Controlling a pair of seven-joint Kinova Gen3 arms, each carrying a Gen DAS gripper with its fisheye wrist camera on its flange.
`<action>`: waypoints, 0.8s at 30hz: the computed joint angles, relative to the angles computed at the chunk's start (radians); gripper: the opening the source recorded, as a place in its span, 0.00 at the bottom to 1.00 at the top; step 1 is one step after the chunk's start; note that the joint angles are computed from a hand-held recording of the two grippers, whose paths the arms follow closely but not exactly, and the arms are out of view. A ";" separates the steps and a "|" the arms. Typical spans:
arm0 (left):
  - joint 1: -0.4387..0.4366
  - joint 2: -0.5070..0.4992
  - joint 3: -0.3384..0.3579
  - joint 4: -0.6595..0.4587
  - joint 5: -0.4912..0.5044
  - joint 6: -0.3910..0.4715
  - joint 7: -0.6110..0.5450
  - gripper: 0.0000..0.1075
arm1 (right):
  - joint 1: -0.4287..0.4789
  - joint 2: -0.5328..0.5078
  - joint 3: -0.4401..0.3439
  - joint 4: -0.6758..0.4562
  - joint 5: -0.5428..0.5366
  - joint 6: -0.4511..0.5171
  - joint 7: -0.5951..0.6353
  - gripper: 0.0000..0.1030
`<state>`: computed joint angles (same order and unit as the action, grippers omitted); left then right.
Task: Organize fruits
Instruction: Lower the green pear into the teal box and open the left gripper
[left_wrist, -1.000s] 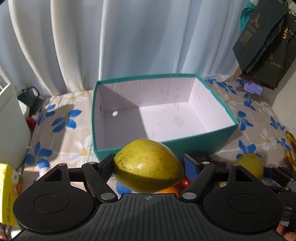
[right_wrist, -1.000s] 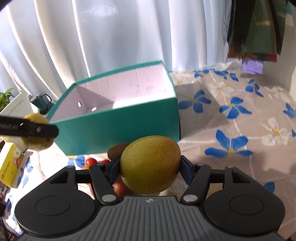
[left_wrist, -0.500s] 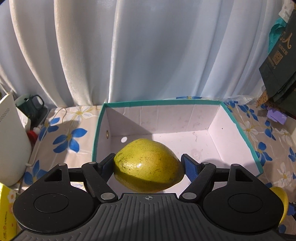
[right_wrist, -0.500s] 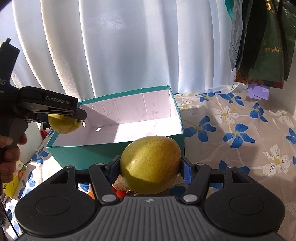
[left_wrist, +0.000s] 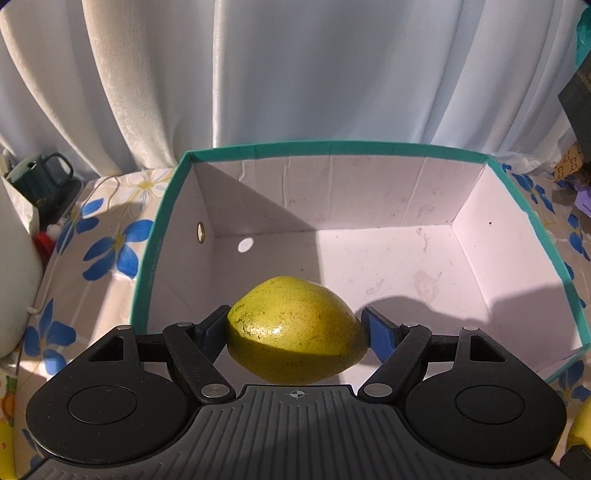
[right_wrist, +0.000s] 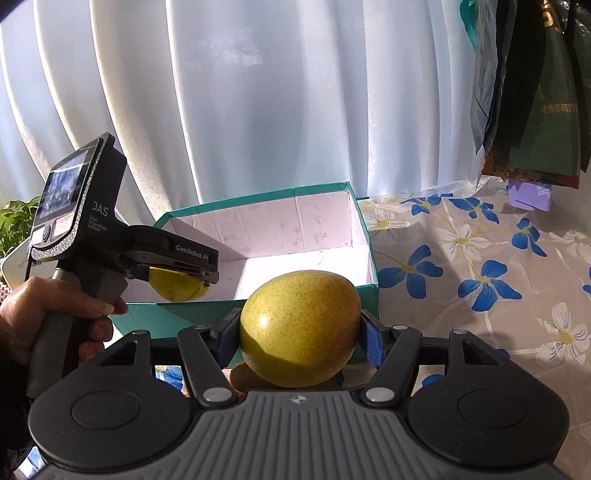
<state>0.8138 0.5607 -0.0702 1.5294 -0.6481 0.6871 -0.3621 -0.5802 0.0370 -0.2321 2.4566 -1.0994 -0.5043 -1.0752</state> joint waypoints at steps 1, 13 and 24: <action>0.006 0.008 0.000 -0.010 -0.003 0.012 -0.002 0.75 | 0.002 0.002 0.002 0.000 0.008 0.000 -0.006 0.63; -0.062 0.062 0.038 -0.094 0.148 0.048 -0.114 0.75 | 0.002 0.024 0.020 -0.010 0.032 -0.033 -0.007 0.63; -0.016 0.004 -0.018 -0.022 0.129 -0.048 -0.049 0.90 | -0.010 0.047 0.039 -0.020 0.090 -0.062 -0.027 0.63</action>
